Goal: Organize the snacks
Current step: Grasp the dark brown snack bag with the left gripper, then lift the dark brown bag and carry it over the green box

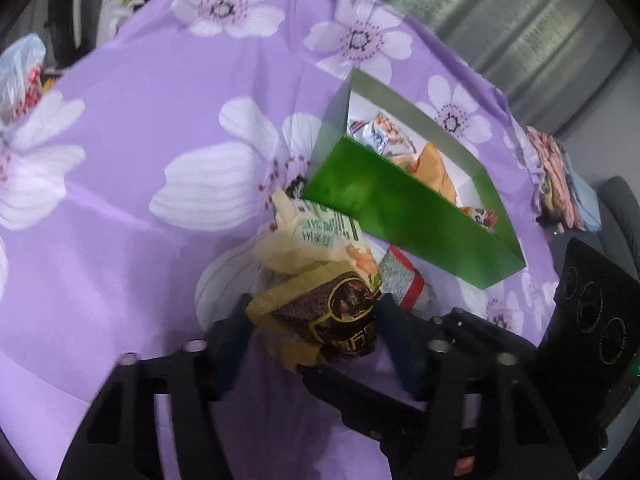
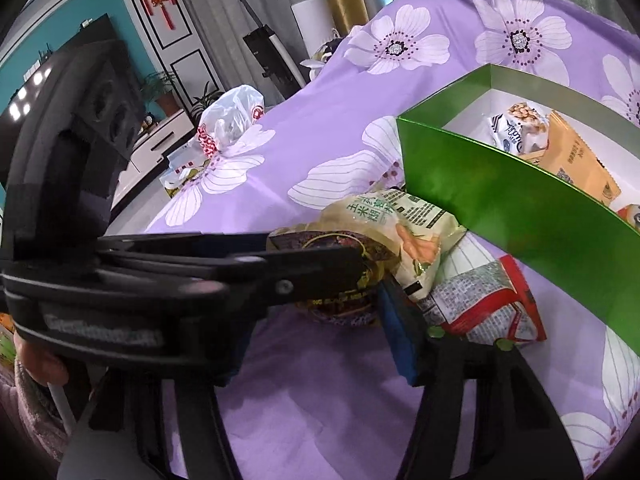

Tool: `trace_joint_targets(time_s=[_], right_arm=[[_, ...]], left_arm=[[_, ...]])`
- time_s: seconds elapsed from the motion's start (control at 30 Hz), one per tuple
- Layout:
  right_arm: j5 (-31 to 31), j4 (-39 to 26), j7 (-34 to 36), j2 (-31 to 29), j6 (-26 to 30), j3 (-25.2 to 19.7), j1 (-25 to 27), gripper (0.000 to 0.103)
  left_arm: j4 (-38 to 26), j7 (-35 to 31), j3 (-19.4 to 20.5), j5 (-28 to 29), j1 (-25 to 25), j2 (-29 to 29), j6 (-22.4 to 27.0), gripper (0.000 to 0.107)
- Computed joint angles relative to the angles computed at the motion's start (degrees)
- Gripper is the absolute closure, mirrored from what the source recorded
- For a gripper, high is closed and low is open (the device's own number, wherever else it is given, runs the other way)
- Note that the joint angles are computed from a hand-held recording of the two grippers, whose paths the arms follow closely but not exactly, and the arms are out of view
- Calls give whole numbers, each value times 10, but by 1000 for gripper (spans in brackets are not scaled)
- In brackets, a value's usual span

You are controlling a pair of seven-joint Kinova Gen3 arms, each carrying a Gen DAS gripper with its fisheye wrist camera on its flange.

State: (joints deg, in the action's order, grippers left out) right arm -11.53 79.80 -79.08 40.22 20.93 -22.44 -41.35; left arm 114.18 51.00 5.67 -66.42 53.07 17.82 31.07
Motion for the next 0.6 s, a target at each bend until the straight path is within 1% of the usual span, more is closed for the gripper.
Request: trace_joint_targets(time_s=[0.1,0.17,0.23,0.3,0.33,0.37,0.5,0.6], right_arm=[[-2,-6,0,5,4,0,0,53],[-1,-6,-3,5,4,5,-4,57],[5,-6,-9,2,3,17,-14,65],[10,-3,-9,0,1,18,-15,73],[13,1,-8,-3,-4,18,-17,75],[20,6,-14,-9,-7,28,-27,75],[21,29,-18,-20,-26,18,-19,75],[27,52,-28,-37,-45,23,-27,75]], left_arm=[[3,5,-1,-4,-3,0,-12,56],[0,-3,1,7,-2,0,-5,56],[1,-1,-1,10,-1,-1,-5,57],[1,0,-1,11,0,-3,-4,57],[1,0,0,10,2,-4,-4,58],[1,-2,1,10,3,-4,-2,58],[2,3,6,4,12,-10,7,59],[2,7,15,-1,17,-15,18,59]])
